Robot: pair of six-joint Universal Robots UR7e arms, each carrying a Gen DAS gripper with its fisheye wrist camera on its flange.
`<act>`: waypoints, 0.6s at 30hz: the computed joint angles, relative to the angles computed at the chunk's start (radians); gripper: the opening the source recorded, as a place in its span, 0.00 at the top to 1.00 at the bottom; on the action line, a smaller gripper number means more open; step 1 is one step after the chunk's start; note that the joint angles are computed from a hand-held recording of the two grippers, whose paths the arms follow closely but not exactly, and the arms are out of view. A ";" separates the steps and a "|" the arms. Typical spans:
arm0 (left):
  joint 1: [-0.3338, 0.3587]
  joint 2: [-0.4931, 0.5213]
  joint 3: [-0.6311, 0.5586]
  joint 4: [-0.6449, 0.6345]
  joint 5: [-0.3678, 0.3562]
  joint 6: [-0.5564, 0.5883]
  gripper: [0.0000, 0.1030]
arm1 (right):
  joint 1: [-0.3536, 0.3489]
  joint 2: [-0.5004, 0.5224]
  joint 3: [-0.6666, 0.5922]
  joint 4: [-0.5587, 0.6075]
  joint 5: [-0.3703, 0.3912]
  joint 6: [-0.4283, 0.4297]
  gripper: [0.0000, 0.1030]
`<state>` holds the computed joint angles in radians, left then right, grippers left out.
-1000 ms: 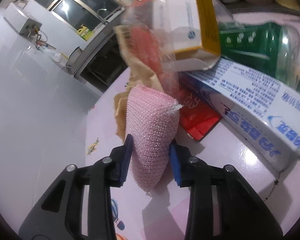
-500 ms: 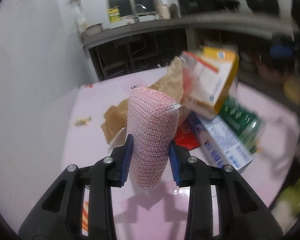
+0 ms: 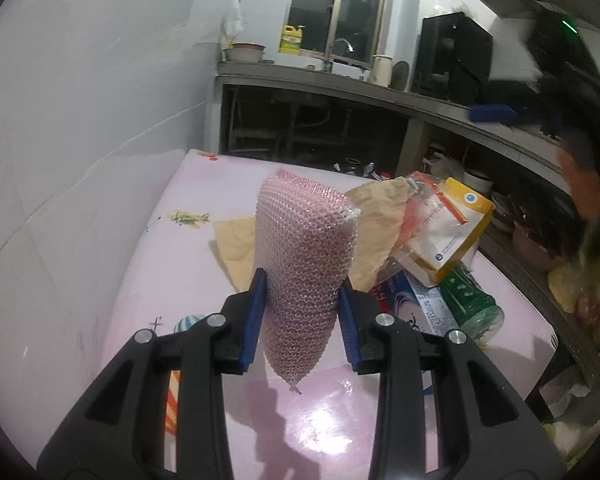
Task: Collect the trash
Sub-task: 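Grasp the brown paper with the right tool while the left tool holds the sponge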
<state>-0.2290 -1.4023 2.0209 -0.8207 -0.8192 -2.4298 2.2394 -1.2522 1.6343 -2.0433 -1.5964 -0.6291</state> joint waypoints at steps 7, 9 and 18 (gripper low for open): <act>-0.018 0.008 0.017 0.003 -0.034 -0.056 0.69 | 0.081 0.402 -0.377 0.441 -0.237 0.103 0.07; -0.028 0.005 0.020 0.007 -0.044 -0.085 0.69 | 0.089 0.497 -0.451 0.529 -0.299 0.187 0.07; -0.072 0.004 0.020 0.038 -0.095 -0.141 0.69 | 0.047 0.658 -0.569 0.742 -0.376 0.481 0.07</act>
<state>-0.3008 -1.3980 2.0412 -0.7831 -0.9143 -2.5709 2.2866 -0.5939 1.0649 -1.3015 -1.9720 -0.1480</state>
